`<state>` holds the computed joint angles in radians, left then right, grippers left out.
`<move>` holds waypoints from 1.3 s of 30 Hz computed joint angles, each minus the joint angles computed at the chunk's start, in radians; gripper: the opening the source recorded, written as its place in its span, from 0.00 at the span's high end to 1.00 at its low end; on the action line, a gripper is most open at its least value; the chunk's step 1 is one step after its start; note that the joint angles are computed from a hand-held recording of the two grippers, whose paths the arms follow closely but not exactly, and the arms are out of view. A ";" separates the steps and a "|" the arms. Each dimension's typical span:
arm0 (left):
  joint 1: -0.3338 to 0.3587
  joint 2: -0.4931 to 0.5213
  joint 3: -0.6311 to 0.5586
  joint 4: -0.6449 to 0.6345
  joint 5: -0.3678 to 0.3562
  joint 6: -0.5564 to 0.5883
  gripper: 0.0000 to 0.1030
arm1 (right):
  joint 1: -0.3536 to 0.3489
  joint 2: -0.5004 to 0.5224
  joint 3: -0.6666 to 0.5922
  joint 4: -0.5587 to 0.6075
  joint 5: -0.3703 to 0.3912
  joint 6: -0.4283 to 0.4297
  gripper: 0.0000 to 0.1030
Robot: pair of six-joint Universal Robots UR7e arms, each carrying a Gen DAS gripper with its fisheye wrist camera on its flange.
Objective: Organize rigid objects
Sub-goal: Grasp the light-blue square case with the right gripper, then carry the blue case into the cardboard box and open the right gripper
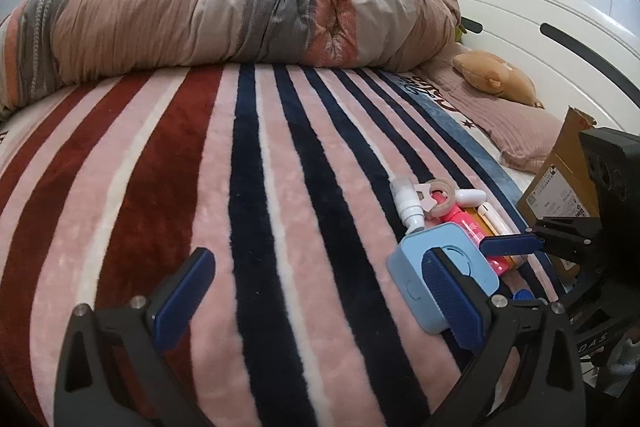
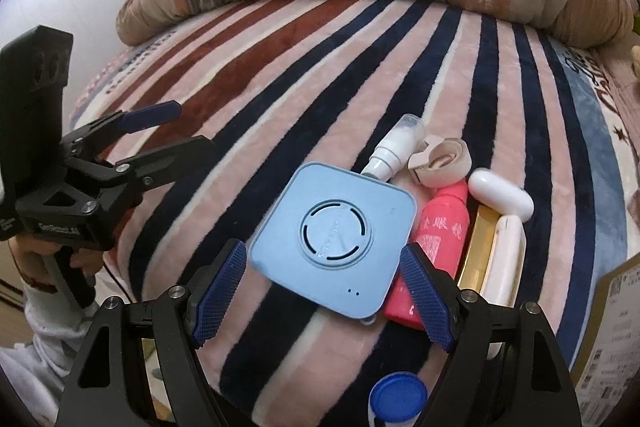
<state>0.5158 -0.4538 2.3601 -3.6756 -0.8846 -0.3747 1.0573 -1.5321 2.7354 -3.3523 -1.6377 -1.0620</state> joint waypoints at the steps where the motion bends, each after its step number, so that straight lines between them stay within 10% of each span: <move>1: 0.003 0.000 0.001 -0.003 0.002 0.001 0.01 | 0.010 0.018 -0.007 -0.009 -0.008 0.010 0.21; 13: 0.045 -0.038 0.010 -0.004 -0.068 0.037 0.01 | 0.140 0.255 -0.110 -0.069 -0.196 0.104 0.18; 24: 0.118 -0.074 -0.017 -0.010 -0.391 0.094 0.01 | 0.057 0.164 0.006 -0.208 0.035 -0.093 0.21; 39: 0.050 -0.088 0.008 0.099 -0.229 -0.029 0.01 | 0.061 0.201 -0.036 -0.134 -0.083 -0.079 0.20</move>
<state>0.5657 -0.5416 2.3685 -3.5770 -1.1141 -0.4039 1.1179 -1.3314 2.6990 -3.4861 -1.7202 -1.1412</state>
